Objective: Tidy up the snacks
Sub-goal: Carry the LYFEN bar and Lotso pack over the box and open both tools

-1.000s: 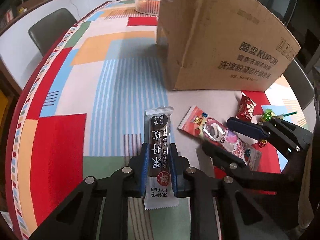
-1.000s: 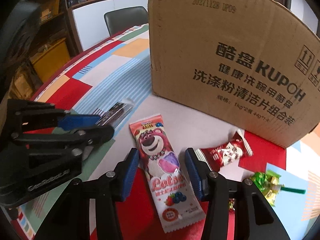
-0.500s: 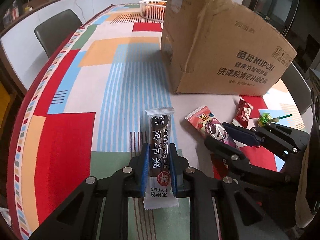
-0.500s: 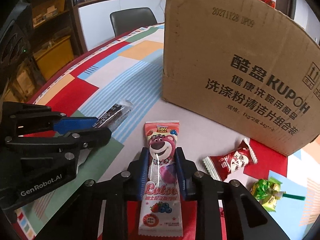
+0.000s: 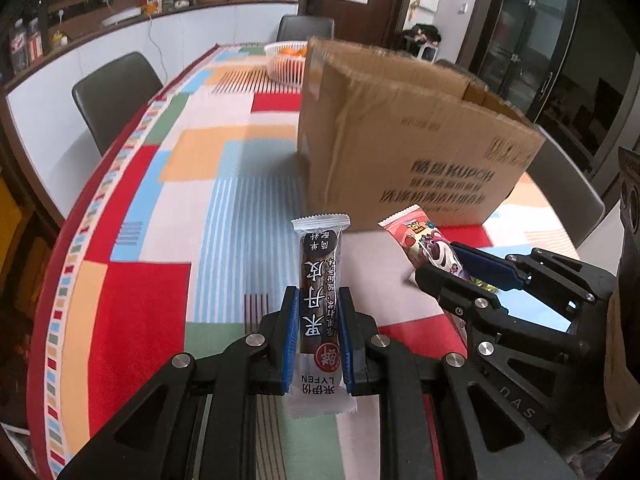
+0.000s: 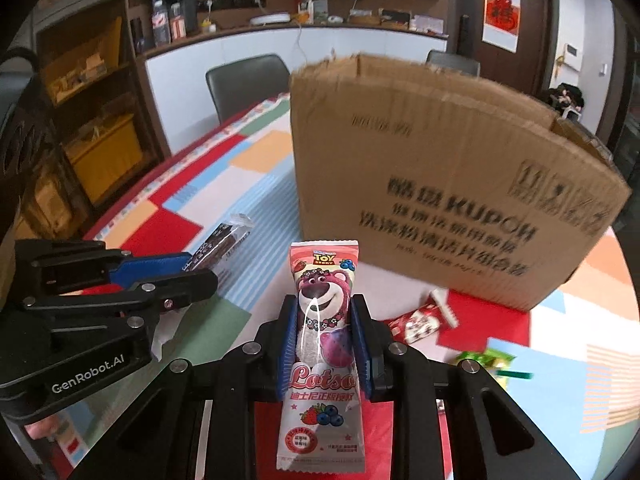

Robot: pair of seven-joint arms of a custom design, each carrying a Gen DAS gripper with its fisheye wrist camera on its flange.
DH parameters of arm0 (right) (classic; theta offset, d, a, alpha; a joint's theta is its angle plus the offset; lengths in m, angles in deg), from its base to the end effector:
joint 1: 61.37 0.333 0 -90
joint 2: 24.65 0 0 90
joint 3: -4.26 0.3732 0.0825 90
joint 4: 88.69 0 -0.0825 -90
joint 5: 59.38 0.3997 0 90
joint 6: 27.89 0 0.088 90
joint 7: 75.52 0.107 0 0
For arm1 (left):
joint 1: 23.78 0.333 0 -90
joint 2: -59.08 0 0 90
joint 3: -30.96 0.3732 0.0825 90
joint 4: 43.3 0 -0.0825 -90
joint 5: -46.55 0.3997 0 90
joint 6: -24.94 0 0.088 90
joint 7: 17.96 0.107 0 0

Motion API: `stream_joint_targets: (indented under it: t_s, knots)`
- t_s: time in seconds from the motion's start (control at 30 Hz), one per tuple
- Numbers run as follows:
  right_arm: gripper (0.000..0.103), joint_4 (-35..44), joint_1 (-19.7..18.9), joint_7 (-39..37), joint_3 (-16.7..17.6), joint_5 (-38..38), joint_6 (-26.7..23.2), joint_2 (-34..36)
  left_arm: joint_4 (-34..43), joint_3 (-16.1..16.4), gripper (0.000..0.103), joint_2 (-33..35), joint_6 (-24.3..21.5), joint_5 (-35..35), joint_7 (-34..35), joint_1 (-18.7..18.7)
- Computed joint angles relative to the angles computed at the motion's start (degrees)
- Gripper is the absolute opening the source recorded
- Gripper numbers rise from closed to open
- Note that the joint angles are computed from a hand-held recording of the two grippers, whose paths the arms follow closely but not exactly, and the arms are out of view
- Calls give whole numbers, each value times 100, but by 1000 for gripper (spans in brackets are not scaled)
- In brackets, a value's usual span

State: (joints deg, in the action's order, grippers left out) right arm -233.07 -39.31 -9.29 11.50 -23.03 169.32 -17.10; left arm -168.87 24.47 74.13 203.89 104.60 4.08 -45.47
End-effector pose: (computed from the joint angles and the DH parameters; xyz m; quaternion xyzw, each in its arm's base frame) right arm 0.4785 0.1888 0.3543 -0.7317 0.5754 -0.2172 0.2939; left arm 0.4944 -0.3441 0.3634 -0.5600 0.7586 -0.3020 0.1405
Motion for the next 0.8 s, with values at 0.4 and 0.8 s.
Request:
stream_joint_targets:
  t_s: [0.4, 0.8]
  knots:
    - [27, -429, -171, 656, -15, -575, 448, -730, 369, 290, 19, -357, 84, 1959, -1764, -281]
    - [27, -378, -213, 175, -115, 8, 760, -1110, 1056, -350, 19, -333, -53, 3125, -2714, 162]
